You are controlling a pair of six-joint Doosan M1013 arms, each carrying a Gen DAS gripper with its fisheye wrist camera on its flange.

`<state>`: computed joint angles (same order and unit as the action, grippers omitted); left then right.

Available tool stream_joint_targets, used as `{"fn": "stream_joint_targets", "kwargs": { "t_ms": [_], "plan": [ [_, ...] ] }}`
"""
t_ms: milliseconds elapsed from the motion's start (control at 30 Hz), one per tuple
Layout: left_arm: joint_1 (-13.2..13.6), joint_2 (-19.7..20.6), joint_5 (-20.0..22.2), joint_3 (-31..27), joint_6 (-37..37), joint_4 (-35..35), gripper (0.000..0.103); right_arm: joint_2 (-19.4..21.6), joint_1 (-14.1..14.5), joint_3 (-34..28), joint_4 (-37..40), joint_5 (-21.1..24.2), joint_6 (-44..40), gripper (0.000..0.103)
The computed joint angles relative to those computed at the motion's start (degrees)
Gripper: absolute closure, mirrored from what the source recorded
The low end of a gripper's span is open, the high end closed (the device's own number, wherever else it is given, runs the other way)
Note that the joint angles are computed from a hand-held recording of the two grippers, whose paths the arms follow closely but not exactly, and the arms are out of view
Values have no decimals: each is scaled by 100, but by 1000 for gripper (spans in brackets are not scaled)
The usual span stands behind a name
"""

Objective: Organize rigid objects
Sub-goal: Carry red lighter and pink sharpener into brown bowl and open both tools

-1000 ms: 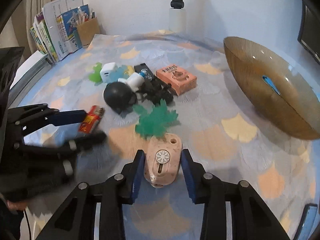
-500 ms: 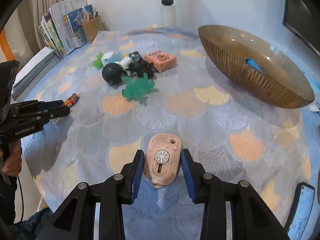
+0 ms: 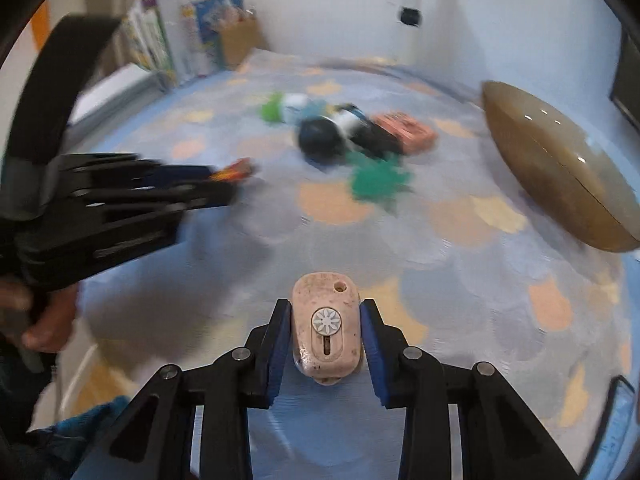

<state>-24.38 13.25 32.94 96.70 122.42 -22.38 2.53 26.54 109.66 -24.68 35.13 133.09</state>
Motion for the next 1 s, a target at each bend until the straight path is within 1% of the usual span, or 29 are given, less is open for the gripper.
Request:
{"fn": "stream_joint_targets", "kwargs": {
  "t_ms": [67,167,267,300,367,400,433,500,567,600,700,800,900,1000],
  "plan": [
    [26,-29,11,-100,302,-388,83,-72,21,-15,-291,32,196,69],
    [-2,-24,7,-345,523,-741,83,-334,-116,38,-726,8,626,69],
    [-84,15,15,-636,857,-1190,83,-566,-259,-5,-1581,406,1216,69],
    [-142,31,-23,-736,917,-1288,83,-660,-362,-26,-1833,566,1373,69],
    [-272,99,-53,-996,1059,-1535,83,-792,-556,-70,-2094,765,1558,69],
    [-325,123,-82,-1065,1084,-1605,83,-872,-733,-107,-2234,874,1650,69],
    [-380,170,-95,-1177,1128,-1690,83,-903,-809,-131,-2339,943,1741,69],
    [-512,317,-68,-1438,1103,-1782,83,-963,-1068,-223,-2472,1058,1859,69],
    [-631,530,175,-1718,901,-1747,83,-983,-1260,-264,-2387,1091,1802,69],
    [-697,629,290,-1833,703,-1632,83,-957,-1420,-288,-2183,1055,1670,69],
    [-859,962,745,-2119,175,-1272,83,-829,-1778,-294,-1513,1005,1213,69],
    [-992,1137,913,-2162,-77,-990,83,-709,-1972,-213,-1016,1016,865,69],
    [-1013,1279,1133,-2240,-165,-1009,83,-669,-2091,-122,-795,1027,618,69],
    [-1051,1339,1195,-2271,-194,-938,83,-626,-2155,-119,-661,1089,497,69]
  ]
}}
